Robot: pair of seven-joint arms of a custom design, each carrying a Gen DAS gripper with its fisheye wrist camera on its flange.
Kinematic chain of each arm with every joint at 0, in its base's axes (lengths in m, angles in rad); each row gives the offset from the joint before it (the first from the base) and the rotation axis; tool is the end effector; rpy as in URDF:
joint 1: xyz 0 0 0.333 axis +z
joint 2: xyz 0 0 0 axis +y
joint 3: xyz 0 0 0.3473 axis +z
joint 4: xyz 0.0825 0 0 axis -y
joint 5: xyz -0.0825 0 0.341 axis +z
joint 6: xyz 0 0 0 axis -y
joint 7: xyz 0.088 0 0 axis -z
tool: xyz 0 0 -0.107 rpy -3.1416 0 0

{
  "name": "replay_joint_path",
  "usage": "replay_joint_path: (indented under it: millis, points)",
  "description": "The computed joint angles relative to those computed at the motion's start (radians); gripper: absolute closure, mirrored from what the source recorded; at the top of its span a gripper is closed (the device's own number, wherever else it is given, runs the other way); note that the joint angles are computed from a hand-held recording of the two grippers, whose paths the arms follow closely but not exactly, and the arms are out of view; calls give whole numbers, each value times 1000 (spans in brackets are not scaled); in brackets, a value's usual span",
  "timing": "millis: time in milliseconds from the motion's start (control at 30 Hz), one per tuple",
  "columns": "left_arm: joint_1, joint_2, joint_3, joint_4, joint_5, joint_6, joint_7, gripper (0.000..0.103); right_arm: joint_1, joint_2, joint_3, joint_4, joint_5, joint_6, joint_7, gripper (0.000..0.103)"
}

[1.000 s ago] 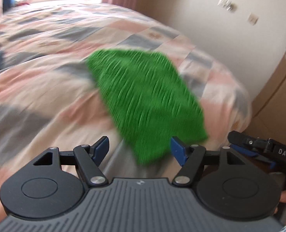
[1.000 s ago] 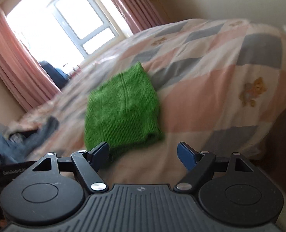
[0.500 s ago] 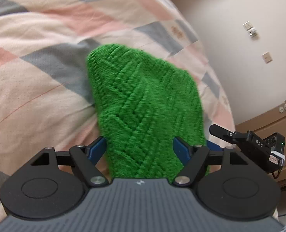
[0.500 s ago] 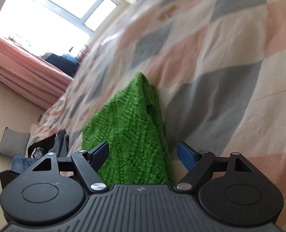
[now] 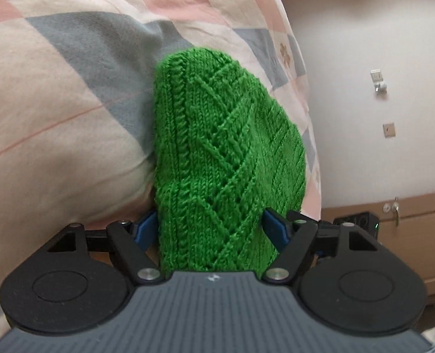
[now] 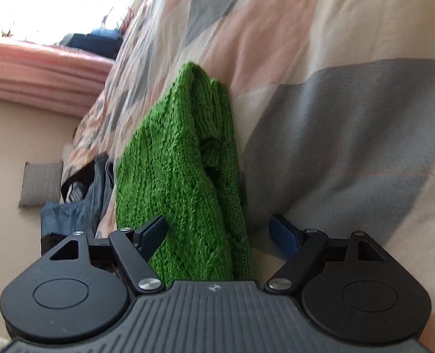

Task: Fold clothes
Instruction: 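Grasp the green vest's end with the left gripper while the right gripper grasps beside it, then lift the held vest end with both grippers and fold it over the vest body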

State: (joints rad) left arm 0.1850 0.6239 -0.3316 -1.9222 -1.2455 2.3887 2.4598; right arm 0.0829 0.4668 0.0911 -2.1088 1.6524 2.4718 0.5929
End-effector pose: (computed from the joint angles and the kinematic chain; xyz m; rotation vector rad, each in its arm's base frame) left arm 0.6028 -0.0808 0.2340 1.7643 -1.6494 1.0237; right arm 0.5491 0.0920 0.2463 -1.3343 1.8451 0.5238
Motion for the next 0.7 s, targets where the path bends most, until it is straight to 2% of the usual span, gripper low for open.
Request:
replay_joint_path:
  millis: [67,133,300,433,567,700]
  points:
    - [-21,-4,7,5,36,19,-15,39,-9,22,2,26,-52,-42,12,39]
    - [-39,-15,10,5,79,43,-38,42,-28,50,14,49,-64,-97,61,63]
    - [-67,-68,12,-12,178,85,-166,56,-19,44,25,32,17,-65,46,71]
    - [-112,-130,11,-13,279,122,-309,62,-12,-7,12,9,-7,-57,103,76]
    - [-171,-157,-23,25,320,183,-435,63,-50,-42,-17,28,-107,-130,185,76]
    - [-248,-88,-77,141,346,259,-561,63,-135,-49,-63,94,-249,-249,286,76]
